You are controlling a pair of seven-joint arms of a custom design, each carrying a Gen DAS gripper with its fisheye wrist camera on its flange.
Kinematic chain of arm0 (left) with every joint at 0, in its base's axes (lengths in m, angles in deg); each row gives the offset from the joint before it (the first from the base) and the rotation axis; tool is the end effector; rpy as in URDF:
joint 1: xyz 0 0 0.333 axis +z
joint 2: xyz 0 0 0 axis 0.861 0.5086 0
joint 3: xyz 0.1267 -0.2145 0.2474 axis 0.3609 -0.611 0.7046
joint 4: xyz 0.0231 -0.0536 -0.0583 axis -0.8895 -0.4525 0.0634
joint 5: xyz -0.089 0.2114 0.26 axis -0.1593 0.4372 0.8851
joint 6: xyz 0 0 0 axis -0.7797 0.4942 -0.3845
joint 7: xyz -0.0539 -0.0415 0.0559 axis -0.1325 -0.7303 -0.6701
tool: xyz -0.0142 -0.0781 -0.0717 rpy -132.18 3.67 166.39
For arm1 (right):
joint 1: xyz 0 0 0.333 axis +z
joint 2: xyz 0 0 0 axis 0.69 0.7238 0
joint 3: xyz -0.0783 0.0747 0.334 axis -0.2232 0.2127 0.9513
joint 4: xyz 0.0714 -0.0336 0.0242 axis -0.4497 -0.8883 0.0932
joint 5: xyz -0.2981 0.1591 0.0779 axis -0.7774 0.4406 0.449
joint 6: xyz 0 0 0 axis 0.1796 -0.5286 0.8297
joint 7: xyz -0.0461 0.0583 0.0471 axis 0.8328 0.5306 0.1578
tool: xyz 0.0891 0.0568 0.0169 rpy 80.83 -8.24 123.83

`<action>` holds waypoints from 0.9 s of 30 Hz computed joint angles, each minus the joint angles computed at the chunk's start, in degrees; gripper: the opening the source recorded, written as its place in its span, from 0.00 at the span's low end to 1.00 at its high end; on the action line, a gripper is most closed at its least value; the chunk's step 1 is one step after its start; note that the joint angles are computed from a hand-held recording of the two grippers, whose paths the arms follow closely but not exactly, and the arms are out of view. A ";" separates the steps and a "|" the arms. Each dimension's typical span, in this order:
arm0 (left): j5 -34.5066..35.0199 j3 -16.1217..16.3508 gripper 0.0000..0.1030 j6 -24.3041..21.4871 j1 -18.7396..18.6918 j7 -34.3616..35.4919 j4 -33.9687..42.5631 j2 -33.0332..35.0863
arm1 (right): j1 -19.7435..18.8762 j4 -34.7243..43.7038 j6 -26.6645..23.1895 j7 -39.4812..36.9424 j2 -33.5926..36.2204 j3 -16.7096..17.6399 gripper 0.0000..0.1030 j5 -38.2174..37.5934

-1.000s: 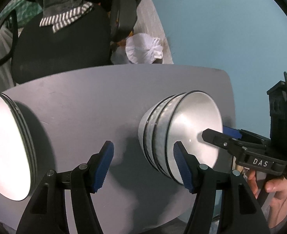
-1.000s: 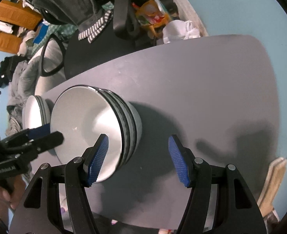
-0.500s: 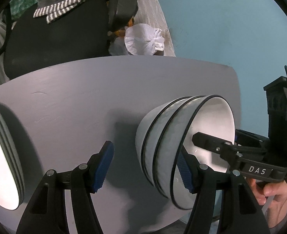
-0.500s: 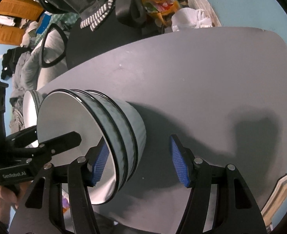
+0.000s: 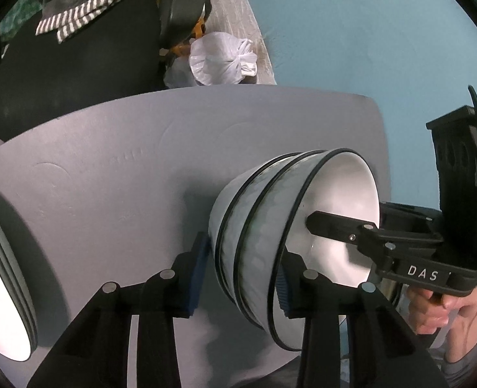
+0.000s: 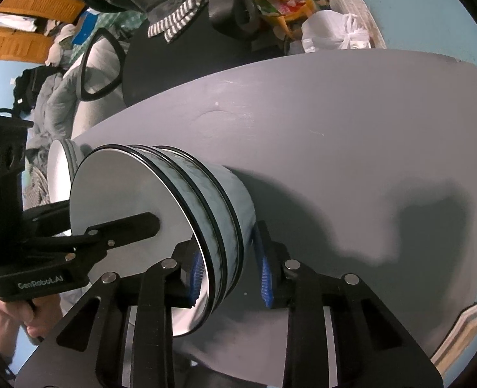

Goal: Organize plates and bowls

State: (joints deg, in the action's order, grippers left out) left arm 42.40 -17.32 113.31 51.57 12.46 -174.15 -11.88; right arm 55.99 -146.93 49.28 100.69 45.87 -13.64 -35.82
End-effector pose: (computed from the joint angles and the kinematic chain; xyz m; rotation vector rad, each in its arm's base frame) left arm 0.5853 -0.2986 0.3274 1.9903 -1.8772 0.3951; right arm 0.5939 0.1916 0.3430 -2.3070 1.7778 0.6120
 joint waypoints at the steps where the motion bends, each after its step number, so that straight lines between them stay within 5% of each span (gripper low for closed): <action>1: 0.24 0.14 0.34 -0.09 -0.14 -0.24 0.02 -0.08 | 0.10 -0.02 0.02 0.16 0.03 0.02 0.26 0.01; 8: 2.87 1.28 0.25 -0.43 -0.99 -1.62 -0.91 -1.55 | 1.71 -1.07 1.75 1.17 -1.13 -0.31 0.22 -2.81; 27: 0.33 1.96 0.23 0.71 0.98 0.14 -10.94 -8.01 | 4.62 -0.12 -0.30 3.79 0.08 1.19 0.22 -2.13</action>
State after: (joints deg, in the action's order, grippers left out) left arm 42.74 -15.37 114.01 52.55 12.59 -185.09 -19.90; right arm 60.61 -147.06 48.99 104.48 45.94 -12.45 -37.95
